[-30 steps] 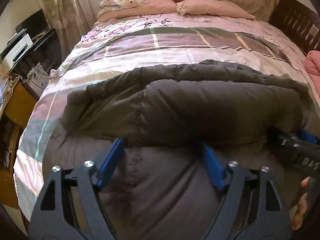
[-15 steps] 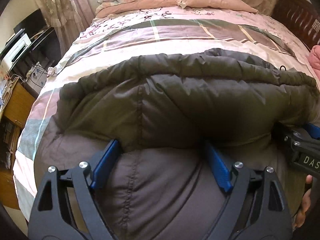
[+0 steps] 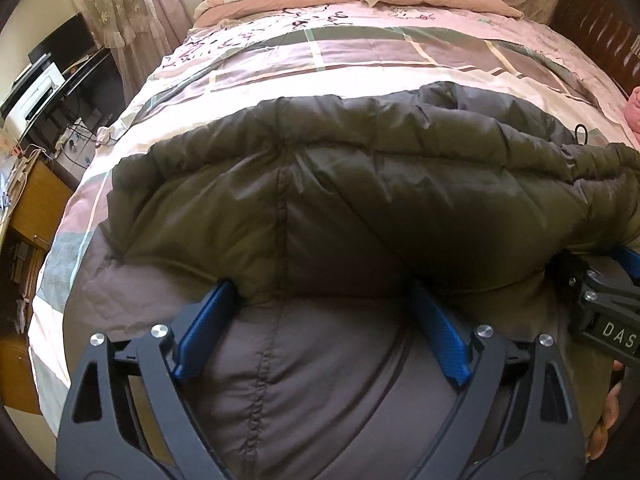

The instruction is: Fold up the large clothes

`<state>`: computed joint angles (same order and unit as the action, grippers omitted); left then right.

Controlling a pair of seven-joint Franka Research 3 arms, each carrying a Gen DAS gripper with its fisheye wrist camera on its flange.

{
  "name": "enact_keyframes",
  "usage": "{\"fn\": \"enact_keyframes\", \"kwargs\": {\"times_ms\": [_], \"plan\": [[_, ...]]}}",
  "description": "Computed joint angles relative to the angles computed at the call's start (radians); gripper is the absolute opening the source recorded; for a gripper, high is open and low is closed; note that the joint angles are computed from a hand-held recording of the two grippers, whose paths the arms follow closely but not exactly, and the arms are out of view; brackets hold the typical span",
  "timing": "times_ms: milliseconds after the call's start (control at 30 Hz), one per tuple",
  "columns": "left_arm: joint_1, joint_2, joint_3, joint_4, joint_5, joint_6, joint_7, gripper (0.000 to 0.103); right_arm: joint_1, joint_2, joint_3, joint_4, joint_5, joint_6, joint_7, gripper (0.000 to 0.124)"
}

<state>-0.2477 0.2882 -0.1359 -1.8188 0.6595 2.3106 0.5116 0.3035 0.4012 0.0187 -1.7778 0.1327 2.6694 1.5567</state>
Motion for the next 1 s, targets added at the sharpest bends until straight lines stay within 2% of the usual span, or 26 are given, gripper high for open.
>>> {"fn": "enact_keyframes", "kwargs": {"times_ms": [133, 200, 300, 367, 433, 500, 567, 633, 733, 833, 900, 967, 1000], "plan": [[0.013, -0.026, -0.009, -0.009, -0.029, 0.007, 0.055, 0.093, -0.049, -0.052, 0.035, -0.018, 0.080, -0.058, -0.068, 0.102], [0.017, -0.057, -0.014, -0.027, -0.048, 0.005, 0.068, 0.092, -0.072, -0.122, 0.041, -0.076, 0.130, -0.047, -0.106, 0.102], [0.010, -0.108, -0.017, -0.064, -0.018, -0.013, 0.036, 0.091, -0.064, -0.212, 0.006, -0.158, 0.081, -0.024, -0.080, 0.102], [-0.004, -0.141, -0.024, -0.090, 0.041, -0.055, 0.013, 0.091, -0.075, -0.239, -0.011, -0.187, 0.052, -0.059, -0.059, 0.102], [-0.001, -0.156, -0.036, -0.108, 0.038, -0.075, 0.036, 0.091, -0.095, -0.234, -0.023, -0.201, 0.045, -0.114, -0.034, 0.102], [0.005, -0.157, -0.042, -0.127, 0.023, -0.088, 0.063, 0.093, -0.118, -0.215, -0.029, -0.213, 0.059, -0.118, -0.039, 0.102], [0.017, -0.145, -0.039, -0.142, 0.020, -0.081, 0.087, 0.097, -0.126, -0.193, -0.050, -0.222, 0.016, -0.084, -0.010, 0.102], [0.031, -0.156, -0.035, -0.154, -0.012, -0.061, 0.082, 0.097, -0.130, -0.200, -0.066, -0.223, -0.016, -0.073, 0.048, 0.102], [0.034, -0.204, -0.042, -0.161, -0.039, -0.066, 0.048, 0.096, -0.157, -0.288, -0.048, -0.280, 0.066, -0.026, 0.066, 0.102], [0.020, -0.302, -0.064, -0.208, 0.038, -0.035, -0.039, 0.096, -0.155, -0.442, -0.015, -0.401, 0.183, 0.080, -0.025, 0.102], [0.016, -0.370, -0.086, -0.249, 0.081, -0.004, -0.093, 0.097, -0.127, -0.556, -0.003, -0.494, 0.246, 0.153, -0.095, 0.102], [0.009, -0.456, -0.120, -0.308, 0.122, 0.010, -0.168, 0.101, -0.109, -0.663, 0.016, -0.588, 0.247, 0.221, -0.118, 0.102], [0.005, -0.495, -0.136, -0.337, 0.129, 0.012, -0.197, 0.101, -0.127, -0.713, 0.048, -0.641, 0.204, 0.269, -0.088, 0.102]]}}
